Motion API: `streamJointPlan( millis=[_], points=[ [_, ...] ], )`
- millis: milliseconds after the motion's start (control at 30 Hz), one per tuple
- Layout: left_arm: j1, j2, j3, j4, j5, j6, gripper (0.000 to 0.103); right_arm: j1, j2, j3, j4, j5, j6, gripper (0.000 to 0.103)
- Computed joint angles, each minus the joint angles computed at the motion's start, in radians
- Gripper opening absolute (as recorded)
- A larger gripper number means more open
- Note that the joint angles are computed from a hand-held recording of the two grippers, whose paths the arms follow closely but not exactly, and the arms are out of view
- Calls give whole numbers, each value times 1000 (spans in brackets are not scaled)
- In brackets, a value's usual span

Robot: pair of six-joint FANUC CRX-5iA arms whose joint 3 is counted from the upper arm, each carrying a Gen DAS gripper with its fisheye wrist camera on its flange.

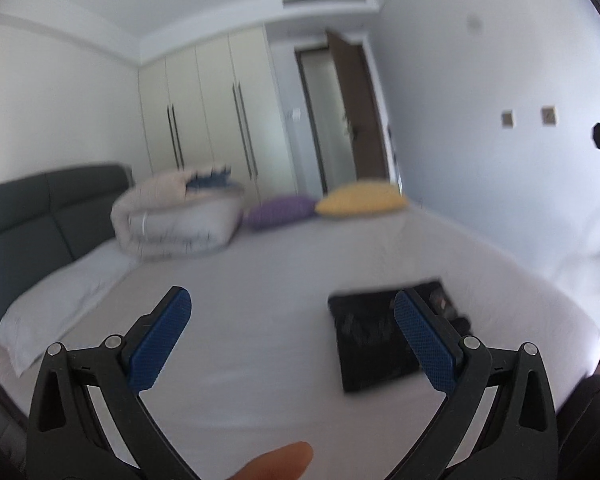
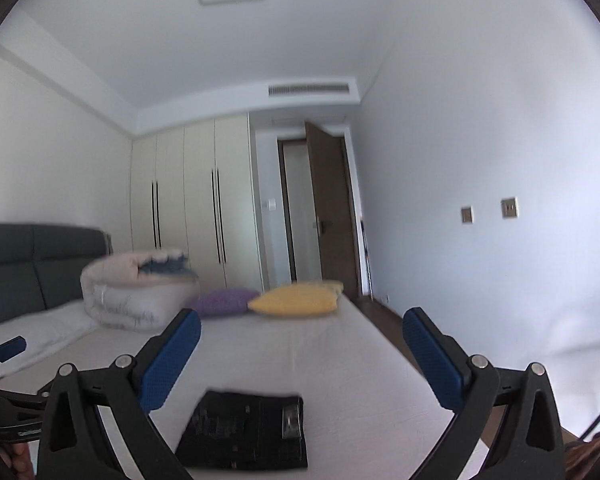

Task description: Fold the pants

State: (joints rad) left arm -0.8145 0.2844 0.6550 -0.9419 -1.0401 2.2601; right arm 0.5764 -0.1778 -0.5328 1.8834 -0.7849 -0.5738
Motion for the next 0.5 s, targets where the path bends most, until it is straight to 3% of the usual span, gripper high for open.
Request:
streamJointPlan(
  millis=[133,233,500],
  points=[
    [68,54,30,174,-62,-38,103,53,57,50,-216,1,138,103],
    [97,85,31,245,-76,-59,103,63,91,72,-326,25,200,103],
    [169,141,28,390,-33,-112,103,114,185,147,-600,41,414,103]
  ],
)
